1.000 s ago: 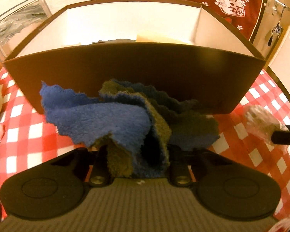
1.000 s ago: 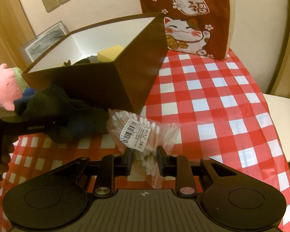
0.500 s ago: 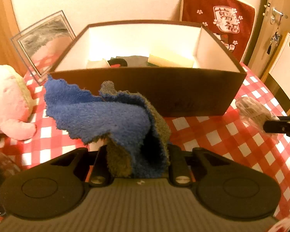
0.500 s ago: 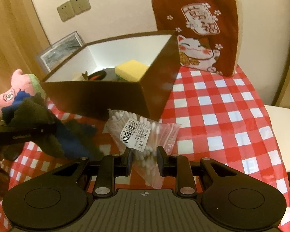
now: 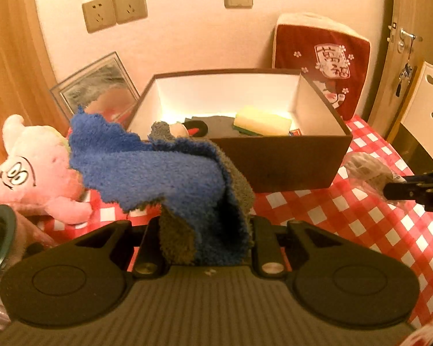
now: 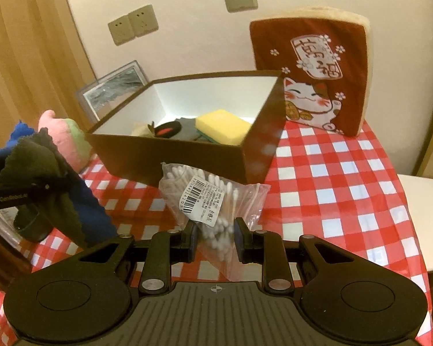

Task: Organize soft objects
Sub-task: 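Lift and carry the cloths over the box with the left gripper while the right carries the swab bag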

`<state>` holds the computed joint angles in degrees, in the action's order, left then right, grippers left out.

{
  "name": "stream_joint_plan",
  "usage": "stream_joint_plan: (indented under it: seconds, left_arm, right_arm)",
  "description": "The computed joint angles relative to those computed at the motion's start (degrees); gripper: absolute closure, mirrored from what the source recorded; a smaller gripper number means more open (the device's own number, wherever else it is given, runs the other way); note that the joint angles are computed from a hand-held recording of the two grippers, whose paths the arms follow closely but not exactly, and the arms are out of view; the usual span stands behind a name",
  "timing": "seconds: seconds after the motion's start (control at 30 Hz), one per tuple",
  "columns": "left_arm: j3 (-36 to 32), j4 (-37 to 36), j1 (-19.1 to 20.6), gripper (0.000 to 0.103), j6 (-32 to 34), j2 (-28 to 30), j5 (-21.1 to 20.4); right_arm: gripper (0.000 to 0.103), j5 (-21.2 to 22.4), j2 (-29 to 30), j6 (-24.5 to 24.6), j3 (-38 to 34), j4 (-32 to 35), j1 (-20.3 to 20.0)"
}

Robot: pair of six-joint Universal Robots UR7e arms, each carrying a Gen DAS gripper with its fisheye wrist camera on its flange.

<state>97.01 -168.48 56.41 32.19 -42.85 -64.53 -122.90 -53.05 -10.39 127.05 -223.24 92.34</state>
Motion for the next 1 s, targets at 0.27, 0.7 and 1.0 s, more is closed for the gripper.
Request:
stream_joint_plan:
  seconds: [0.27,0.7,1.0]
  left_arm:
    - [0.9,-0.8,-0.5,0.084,1.3,-2.6,0.3]
    - [-1.3,-2.3,-1.3,0.084,3.6,-3.2,-1.0]
    - [-5.3,-3.5,-2.0,0.084,5.6,-1.0,-3.3]
  right_arm:
    - [0.077,0.4,-0.1,-0.8,-0.9,0.3,1.5]
    - [0.077,0.6,-0.4,-4.2,-4.4,0.8,3.7]
    - [0.077,1.4,-1.1,-6.8,-7.4,2.0,3.9]
